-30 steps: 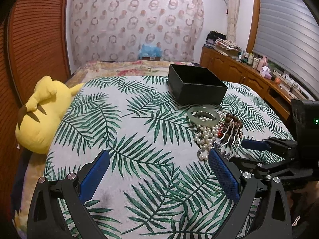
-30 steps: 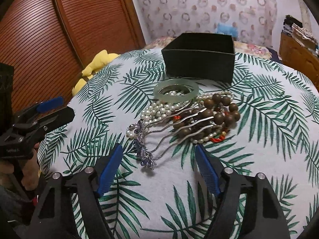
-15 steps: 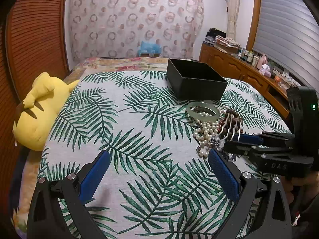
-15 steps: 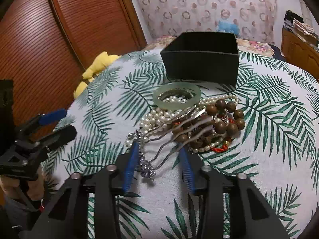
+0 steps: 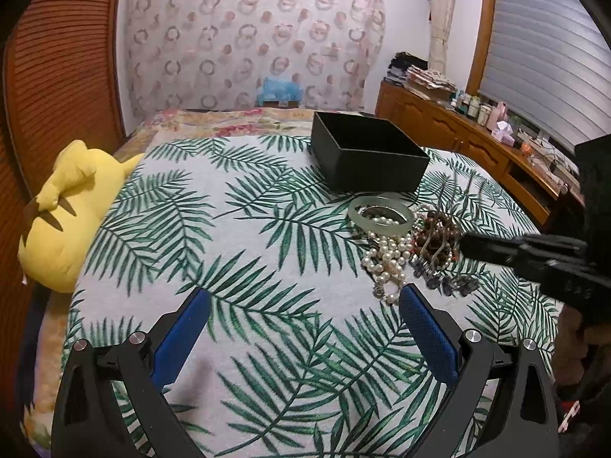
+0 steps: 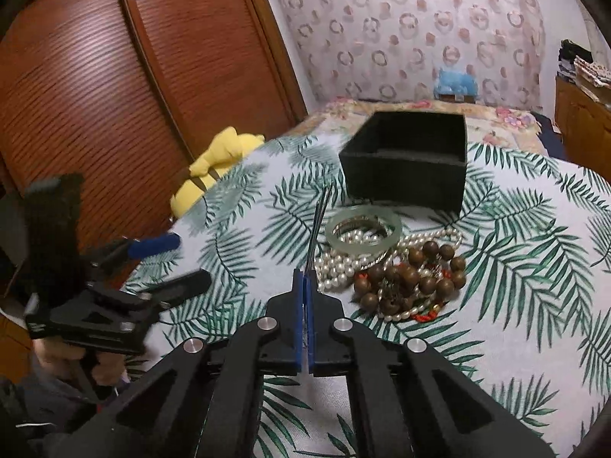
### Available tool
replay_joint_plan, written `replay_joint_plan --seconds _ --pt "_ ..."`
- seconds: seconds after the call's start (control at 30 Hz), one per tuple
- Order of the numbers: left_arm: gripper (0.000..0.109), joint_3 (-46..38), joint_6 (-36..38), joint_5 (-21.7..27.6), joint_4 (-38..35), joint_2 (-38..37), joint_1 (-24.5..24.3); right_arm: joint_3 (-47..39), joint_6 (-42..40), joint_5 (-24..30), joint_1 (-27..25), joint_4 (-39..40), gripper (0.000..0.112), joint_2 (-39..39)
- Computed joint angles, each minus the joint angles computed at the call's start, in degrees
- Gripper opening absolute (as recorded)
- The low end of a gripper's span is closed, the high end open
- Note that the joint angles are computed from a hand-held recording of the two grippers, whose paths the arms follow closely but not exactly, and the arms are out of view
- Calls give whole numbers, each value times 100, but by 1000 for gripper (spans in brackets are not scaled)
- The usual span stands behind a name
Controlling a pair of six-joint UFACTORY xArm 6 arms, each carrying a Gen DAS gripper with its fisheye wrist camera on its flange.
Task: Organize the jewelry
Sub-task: 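Lift the hairpins with the right tool while the left tool grasps the jade bangle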
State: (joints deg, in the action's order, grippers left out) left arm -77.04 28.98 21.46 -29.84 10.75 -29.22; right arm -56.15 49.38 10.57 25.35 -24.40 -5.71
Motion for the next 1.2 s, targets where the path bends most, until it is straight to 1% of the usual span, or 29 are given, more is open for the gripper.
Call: replay_joint_plan --seconds 0.03,0.1,0.17,0.3,0.43,0.57,0.63,0.67,0.73,0.9,1.03,1.2 --pt "95 -100 -108 34 108 75 -12 31 73 0 -16 -108 2 -64" --pt "95 -214 -44 69 10 148 -37 83 282 36 -56 -401 2 -216" --pt "95 -345 -48 107 99 238 -101 144 450 74 -103 -607 2 -362" --pt "95 -583 -25 182 242 398 -215 301 800 272 -204 -1118 2 -708" --pt "95 -948 -36 329 344 638 -297 504 972 419 -323 -1372 2 -971" --pt "95 -1513 -13 679 345 1000 -341 685 1083 496 -443 -1476 2 -1110" --pt "93 -1749 -37 821 374 1150 -366 739 1082 516 -512 -1492 2 -1146" --pt "89 -1940 -29 961 362 1272 -371 780 1090 513 -541 -1508 2 -1174" --pt "89 -2241 -33 1173 318 1474 -371 826 1094 520 -599 -1531 2 -1209" --pt "85 -3181 -248 1692 420 2116 -388 942 963 447 -740 -1440 2 -1263" --pt "85 -3941 -452 2078 547 2621 -413 904 872 429 -818 -1448 2 -1227" --pt "85 -4319 -590 2267 787 2888 -459 827 678 296 -940 -1333 2 -1108"
